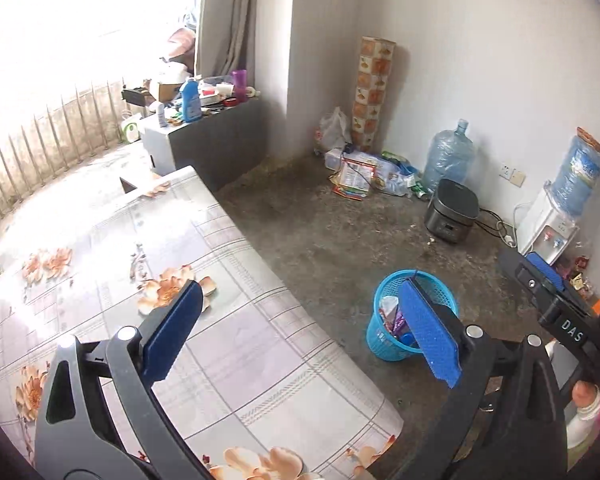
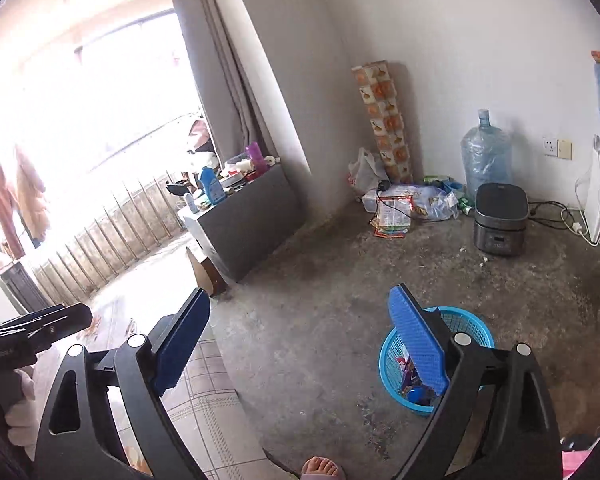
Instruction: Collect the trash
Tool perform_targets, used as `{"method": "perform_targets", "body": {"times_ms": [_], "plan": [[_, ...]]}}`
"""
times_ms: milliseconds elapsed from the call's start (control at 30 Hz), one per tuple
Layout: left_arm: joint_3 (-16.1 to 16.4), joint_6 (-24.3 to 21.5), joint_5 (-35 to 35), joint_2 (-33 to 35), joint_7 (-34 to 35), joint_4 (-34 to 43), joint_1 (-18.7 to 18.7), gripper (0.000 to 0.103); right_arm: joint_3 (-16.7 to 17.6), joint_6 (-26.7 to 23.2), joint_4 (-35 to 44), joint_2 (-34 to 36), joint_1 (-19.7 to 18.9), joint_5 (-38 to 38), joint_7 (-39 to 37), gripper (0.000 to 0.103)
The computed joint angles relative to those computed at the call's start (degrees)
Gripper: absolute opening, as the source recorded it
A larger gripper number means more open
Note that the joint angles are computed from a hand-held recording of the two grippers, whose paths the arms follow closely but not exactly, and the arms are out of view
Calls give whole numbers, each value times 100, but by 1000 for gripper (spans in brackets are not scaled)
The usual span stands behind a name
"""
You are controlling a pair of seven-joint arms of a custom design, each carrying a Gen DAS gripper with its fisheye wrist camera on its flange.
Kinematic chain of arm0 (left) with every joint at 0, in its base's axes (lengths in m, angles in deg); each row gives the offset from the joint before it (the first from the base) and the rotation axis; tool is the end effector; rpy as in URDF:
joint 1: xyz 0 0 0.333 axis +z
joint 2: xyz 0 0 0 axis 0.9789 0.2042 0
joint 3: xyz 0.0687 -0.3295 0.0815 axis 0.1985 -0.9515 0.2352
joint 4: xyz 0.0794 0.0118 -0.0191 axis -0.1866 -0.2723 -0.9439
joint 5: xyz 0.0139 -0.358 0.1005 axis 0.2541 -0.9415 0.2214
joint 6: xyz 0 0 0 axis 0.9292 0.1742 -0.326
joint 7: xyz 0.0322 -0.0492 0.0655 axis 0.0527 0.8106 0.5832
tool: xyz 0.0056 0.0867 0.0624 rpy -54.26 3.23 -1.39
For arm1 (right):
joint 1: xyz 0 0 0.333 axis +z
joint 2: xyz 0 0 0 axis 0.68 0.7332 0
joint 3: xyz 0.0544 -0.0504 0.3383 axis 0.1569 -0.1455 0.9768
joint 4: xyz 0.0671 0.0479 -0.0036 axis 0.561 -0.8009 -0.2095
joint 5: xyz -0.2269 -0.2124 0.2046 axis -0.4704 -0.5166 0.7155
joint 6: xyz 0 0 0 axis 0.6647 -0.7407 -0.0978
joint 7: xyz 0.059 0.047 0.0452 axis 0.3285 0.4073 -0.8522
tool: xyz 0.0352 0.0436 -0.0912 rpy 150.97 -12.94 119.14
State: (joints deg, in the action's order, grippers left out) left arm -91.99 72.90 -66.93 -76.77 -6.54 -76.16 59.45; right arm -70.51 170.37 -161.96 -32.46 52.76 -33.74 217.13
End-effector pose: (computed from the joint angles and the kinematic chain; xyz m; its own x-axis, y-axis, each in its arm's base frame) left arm 0.4664 -0.3077 0.8187 -0.2269 -0.9735 0.0273 -0.6494 0.1304 -0.7492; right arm 0.4342 0.1706 0.7481 -0.0714 -0.9418 -0.3286 -0.4466 0.3248 -0.8337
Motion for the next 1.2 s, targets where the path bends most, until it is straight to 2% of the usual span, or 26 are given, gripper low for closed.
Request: {"method": "perform_targets", "body": {"times_ms": [100,200,267,367,433,500,600,733,967,1200], "plan": [[42,-67,272,-689,-145,-784,183,94,279,-220,186,-56,150,-210,-182,96],[-54,-8,419,-1321,-290,-1497,461,94,565,-589,336,-83,308,-472,-318,96],[-83,187,478,-1760,-316,-1997,652,94,641,-815,393,-73,526,-447,-498,96],[-224,128,463,-2221,-506,-2490,929,94,626,-1097,366,-90,896,-247,-907,96],[-257,72,207,-2479,-614,-2784,1032,94,677,-1487,395,-80,1051,-110,-1036,96],[-292,-154,-148,-2607,-680,-2945,1108,94,788,-2139,570,15,1153,-33,-1096,96],[-334,-444,-427,-2632,-674,-3048,1238,94,961,-3156,888,210,1241,-163,-1050,96],[-397,-718,-512,-2609,-710,-3046,1371,94,967,-3873,1034,305,1363,-431,-978,96],[-474,-885,-511,-2530,-731,-2957,1418,94,819,-4332,1228,360,1476,-435,-909,96],[-501,-1012,-362,-2257,-676,-2799,1335,94,702,-4453,1208,414,1431,-500,-866,96]]}}
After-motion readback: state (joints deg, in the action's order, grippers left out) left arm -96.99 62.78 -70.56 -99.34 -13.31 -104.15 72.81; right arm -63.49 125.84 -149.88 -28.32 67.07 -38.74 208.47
